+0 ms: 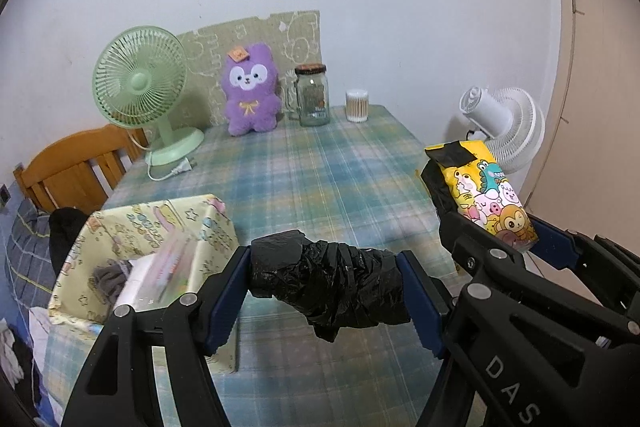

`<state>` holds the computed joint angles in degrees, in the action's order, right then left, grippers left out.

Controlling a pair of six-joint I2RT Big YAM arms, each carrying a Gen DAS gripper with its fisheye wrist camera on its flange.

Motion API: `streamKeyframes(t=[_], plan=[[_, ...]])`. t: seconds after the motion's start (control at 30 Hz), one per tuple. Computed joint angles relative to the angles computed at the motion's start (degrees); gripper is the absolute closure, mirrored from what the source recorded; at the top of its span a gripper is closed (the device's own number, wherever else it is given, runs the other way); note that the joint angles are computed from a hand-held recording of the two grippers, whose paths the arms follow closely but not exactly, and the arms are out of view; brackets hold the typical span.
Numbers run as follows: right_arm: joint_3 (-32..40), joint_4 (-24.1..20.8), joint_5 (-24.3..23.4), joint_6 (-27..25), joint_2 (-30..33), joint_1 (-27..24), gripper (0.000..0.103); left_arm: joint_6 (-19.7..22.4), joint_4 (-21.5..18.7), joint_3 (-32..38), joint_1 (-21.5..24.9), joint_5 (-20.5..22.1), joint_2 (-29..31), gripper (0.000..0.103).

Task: Organize soft objects
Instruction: 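Carry the black wrapped item and yellow packet with both tools over the yellow box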

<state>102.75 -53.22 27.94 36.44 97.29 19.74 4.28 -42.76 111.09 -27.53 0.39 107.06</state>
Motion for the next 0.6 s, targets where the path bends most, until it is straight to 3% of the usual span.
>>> streamKeyframes(t=[0.3, 0.6], plan=[[1.48, -0.22, 2.11, -0.55, -1.10, 2.08, 0.054, 0.32, 2.23, -2.97, 0.78, -0.18, -3.84, 0.029], [5.96, -3.20, 5.02, 0.36, 0.47, 4.22, 0.053, 1.53, 3.06, -4.35, 2.56, 0.94, -6.12, 0.029]])
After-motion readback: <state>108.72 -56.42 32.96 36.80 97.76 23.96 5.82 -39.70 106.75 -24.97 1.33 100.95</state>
